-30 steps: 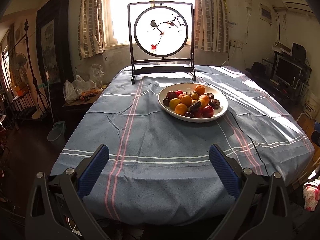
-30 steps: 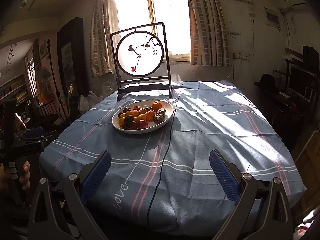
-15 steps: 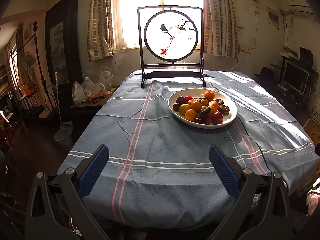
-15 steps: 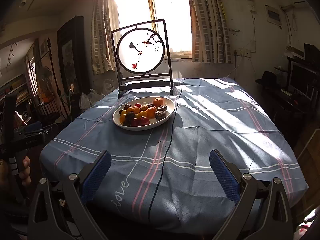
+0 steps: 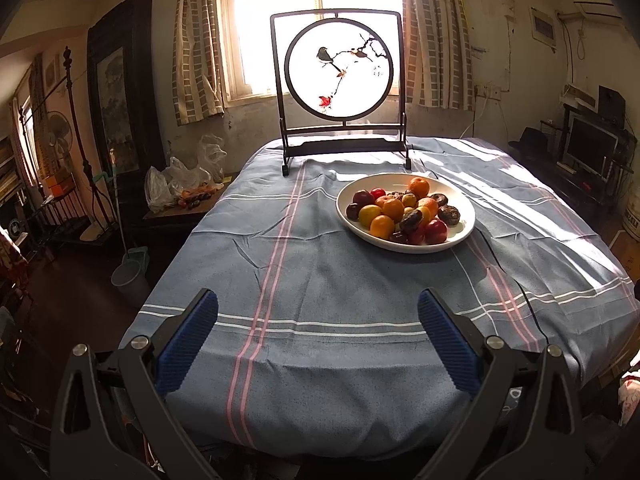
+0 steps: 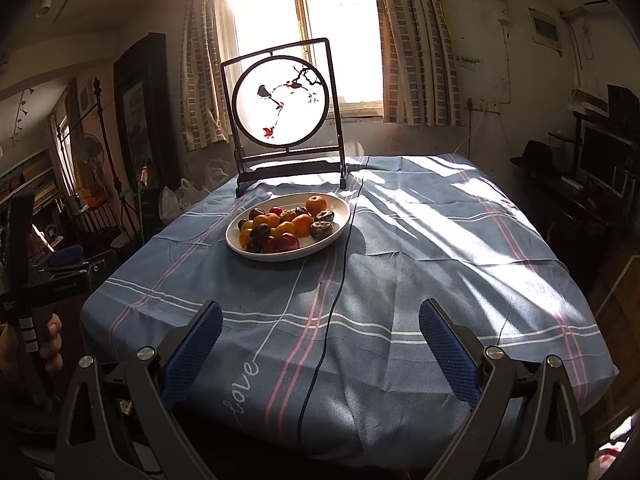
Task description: Organize fruits
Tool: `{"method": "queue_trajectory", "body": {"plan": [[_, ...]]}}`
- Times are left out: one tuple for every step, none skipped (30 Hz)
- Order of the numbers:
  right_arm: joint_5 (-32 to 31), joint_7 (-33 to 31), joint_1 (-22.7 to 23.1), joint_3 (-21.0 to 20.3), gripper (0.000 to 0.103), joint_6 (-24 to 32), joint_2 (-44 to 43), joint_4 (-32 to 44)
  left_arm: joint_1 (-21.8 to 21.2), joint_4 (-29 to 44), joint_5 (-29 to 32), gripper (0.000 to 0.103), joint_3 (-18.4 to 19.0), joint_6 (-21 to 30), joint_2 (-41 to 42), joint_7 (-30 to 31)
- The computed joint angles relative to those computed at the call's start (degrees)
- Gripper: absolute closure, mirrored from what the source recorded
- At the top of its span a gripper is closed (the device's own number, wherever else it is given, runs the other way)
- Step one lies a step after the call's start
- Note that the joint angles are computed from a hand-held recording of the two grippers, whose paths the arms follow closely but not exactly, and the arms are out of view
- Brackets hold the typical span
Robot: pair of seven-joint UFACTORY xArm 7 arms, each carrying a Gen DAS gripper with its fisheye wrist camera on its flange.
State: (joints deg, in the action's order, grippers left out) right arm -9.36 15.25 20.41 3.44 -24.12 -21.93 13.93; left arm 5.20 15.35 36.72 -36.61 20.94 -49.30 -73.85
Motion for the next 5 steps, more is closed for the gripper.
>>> {"method": "queue_trajectory", "body": {"plan": [[-0.1, 0.1, 0.1, -0.1, 0.004, 0.0, 0.0, 0.0, -0.2, 0.0, -0.1, 0.005, 0.2, 0.0, 0.2, 0.1], [-0.1, 0.1, 0.0, 0.0, 0.004, 0.1, 0.0, 0.0, -0.3, -0.1, -0.2, 0.005, 0.4, -0.1, 0.3, 0.1], [0.0, 0.1, 0.0, 0.1, 0.004, 0.1, 0.0, 0.0, -0.4, -0.2, -0.4, 0.005, 0.7, -0.2, 0.3, 0.1], [-0.1, 0.1, 0.1, 0.0, 0.004, 0.0, 0.0, 0.0, -0.5, -0.3, -0.5, 0.005, 0.9, -0.3, 0.4, 0.1], [-0.1, 0.1, 0.1, 0.0, 0.004, 0.0, 0.0, 0.0, -0.2, -0.3, -0.4, 0.005, 1.2, -0.7, 0.6, 0.3]]}}
